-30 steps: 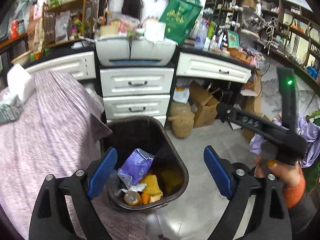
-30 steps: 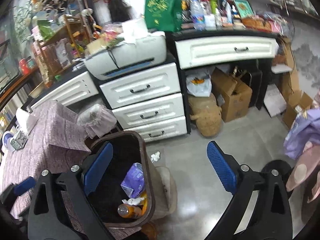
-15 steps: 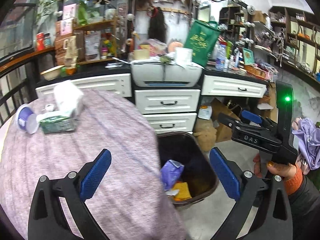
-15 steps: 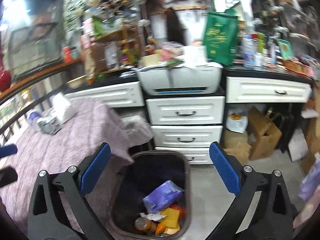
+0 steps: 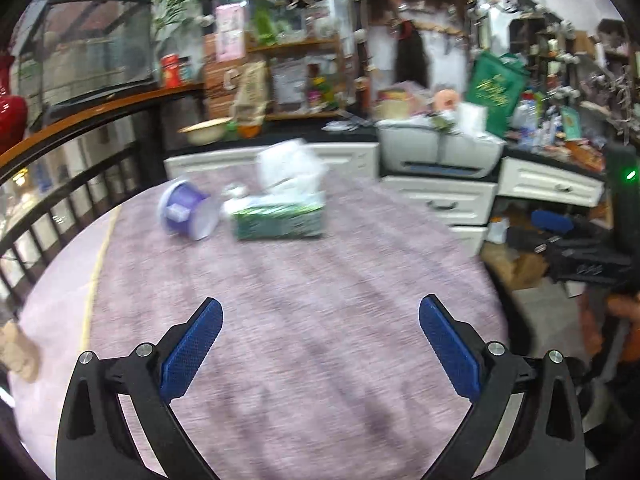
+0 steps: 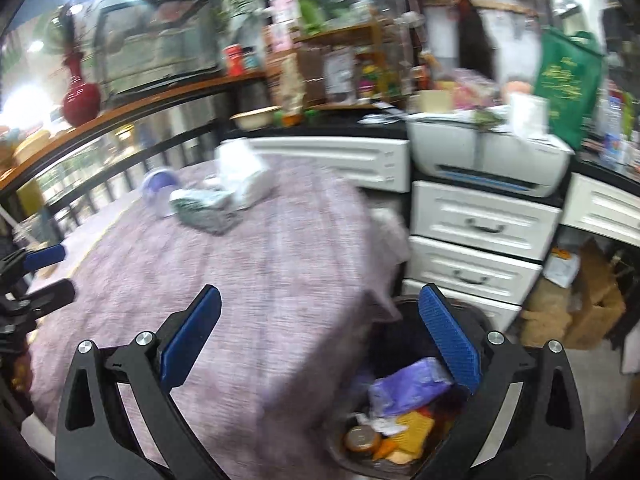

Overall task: Collect trash
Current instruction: 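Move both tools back over the table, then grasp the blue-and-white cup with the left gripper while the right grasps the green milk carton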

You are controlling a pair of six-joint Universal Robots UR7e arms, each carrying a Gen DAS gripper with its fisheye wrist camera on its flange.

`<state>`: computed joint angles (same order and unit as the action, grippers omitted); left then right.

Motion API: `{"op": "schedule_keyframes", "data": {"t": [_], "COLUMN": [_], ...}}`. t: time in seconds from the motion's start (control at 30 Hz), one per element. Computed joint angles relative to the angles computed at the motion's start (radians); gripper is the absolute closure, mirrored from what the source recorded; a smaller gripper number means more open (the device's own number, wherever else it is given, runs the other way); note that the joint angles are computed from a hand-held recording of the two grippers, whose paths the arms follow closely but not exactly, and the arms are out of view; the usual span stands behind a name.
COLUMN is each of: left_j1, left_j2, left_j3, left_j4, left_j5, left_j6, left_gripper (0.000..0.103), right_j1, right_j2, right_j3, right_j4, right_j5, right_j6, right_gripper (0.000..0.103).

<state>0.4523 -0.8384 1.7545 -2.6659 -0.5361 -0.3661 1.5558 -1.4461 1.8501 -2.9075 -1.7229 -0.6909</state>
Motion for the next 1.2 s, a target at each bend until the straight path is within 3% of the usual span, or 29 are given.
{"op": "schedule_keyframes", "data": {"t": [0.23,0.5,0.57,0.63,0.77,0.83,1.1,1.2], "left_j1": [0.04,0.106,0.125,0.149,0.199,0.23,0.311,0.325], "left_j2": [-0.111,-0.136,-0.126,-0.11,-0.065,-0.033,0.077,0.116], "left_j3": [0.054,0.014,-0.013,-0.053,-0.143,-0.19,-0.374,-0.431], "left_j4": [0.167,0.211,0.222,0.229,0.219,0.149,0.083,0.11], "left_j5": [0.057,0.061,0.069,0.074,0.1,0.104,0.016,0.03], "left_j6": [-0.138,-0.125,-0.11,-0.059,0.057,0.136,0.32,0.342], "left_gripper": [0.005,0.005,0.006,0.006,0.005,0.006,0.006,0.006], "right_j1": [0.057,0.111,0.116,0.121,0.146,0.153,0.171,0.18], "right_j2": [0.075,0.214,0.248,0.284,0.358,0.389,0.45,0.487], "right_j3": [-0.075,-0.267,-0.332,-0.391,-0.475,-0.514,-0.611,-0.664], "right_j4": [0.181,0.485,0.597,0.671,0.686,0.698,0.761,0.785], "right_j5": [0.038,0.024,0.055,0.067,0.012,0.003,-0.045,-0.073], "right_j6": [-0.052,-0.092,-0.122,-0.137,-0.134,-0.131,-0.199,-0.227], "right_gripper": [0.006,0.006,0.006,0.006,0.006,0.006,0.006,0.006]}}
